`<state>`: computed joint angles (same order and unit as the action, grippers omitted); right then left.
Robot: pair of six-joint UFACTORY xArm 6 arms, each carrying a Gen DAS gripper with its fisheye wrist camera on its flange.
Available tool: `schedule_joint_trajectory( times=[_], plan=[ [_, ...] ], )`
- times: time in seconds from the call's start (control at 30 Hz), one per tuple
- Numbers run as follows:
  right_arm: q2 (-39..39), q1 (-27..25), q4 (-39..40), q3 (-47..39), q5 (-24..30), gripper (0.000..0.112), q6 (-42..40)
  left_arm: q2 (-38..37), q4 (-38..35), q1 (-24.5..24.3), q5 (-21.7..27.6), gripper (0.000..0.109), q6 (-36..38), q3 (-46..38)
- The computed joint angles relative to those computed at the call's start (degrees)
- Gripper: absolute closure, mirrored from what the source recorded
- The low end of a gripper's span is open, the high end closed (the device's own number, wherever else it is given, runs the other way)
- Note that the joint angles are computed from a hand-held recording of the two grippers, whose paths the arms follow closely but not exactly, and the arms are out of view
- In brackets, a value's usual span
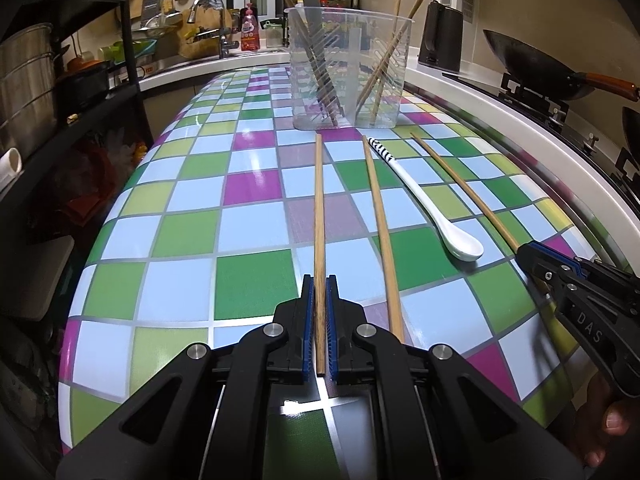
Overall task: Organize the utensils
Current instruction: 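Hold both chopsticks against the table with both grippers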
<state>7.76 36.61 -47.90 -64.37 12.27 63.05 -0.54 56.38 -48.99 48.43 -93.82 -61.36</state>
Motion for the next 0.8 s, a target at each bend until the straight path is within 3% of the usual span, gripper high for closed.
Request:
schedule_joint_trajectory(
  times=[0.2,0.8],
  plan=[
    [-0.3,-0.1,-2.3,-0.2,1.8,0.105,3.0,0.0,-0.1,-0.1,0.3,0.102,0.0,0.1],
    [-0.3,-0.1,-1.7,-0.1,1.7,0.105,2.3,-0.3,0.1,0.3,-1.0,0.102,-0.3,0.6]
  ],
)
